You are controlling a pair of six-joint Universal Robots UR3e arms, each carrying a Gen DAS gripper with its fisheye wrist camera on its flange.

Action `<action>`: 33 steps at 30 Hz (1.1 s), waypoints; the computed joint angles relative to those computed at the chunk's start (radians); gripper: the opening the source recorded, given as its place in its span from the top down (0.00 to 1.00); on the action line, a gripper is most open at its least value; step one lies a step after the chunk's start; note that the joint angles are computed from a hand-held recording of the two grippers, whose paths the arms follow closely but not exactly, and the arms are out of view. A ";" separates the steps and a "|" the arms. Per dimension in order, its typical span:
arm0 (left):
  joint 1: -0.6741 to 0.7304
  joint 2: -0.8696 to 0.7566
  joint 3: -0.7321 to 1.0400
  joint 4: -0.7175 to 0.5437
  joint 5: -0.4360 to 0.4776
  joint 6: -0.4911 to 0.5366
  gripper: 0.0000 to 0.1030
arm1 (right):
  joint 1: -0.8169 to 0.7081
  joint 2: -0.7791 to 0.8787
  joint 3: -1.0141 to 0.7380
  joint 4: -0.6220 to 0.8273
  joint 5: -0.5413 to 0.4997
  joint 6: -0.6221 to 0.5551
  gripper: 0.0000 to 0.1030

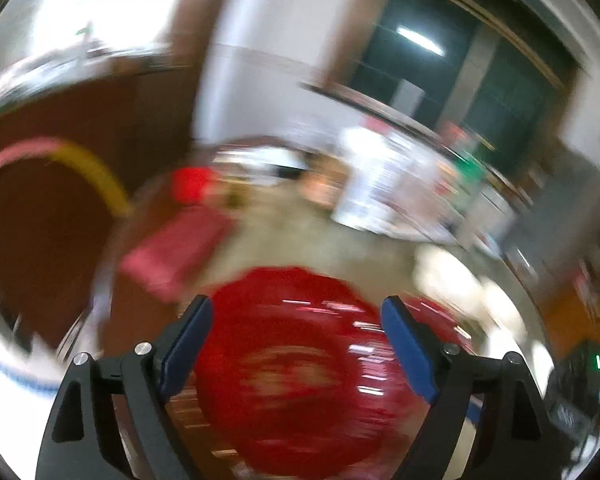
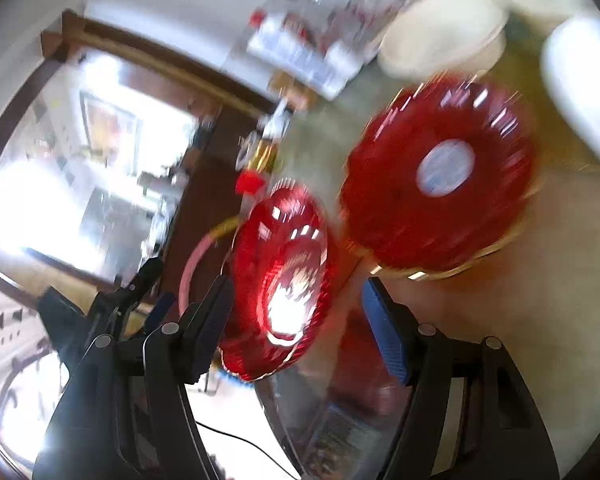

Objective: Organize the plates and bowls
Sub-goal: 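Release the wedding plate and grasp the red sticker plate rim with both tools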

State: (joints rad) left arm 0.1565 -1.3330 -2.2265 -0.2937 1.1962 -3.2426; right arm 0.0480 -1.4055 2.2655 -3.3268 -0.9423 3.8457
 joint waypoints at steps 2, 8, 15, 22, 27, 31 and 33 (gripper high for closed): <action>-0.124 -0.157 0.209 -0.110 0.003 0.058 0.16 | -0.053 -0.065 0.067 -0.014 -0.026 0.013 0.33; -0.351 -0.575 0.768 -0.373 0.188 -0.015 0.16 | -0.174 -0.068 0.116 0.027 -0.027 0.022 0.32; -0.457 -0.876 1.143 -0.598 0.363 -0.076 0.16 | -0.222 0.023 0.065 0.071 -0.009 0.009 0.32; -0.525 -1.103 1.465 -0.793 0.514 -0.054 0.16 | -0.242 0.099 0.055 0.021 0.057 -0.013 0.32; -0.537 -1.139 1.518 -0.849 0.503 -0.002 0.53 | -0.221 0.071 0.035 0.104 0.005 -0.074 0.87; -0.537 -1.084 1.460 -0.826 0.507 -0.009 0.71 | -0.242 0.035 0.076 0.099 -0.019 -0.082 0.89; -0.538 -1.049 1.416 -0.809 0.498 -0.011 0.72 | -0.250 -0.004 0.098 0.082 -0.034 -0.084 0.89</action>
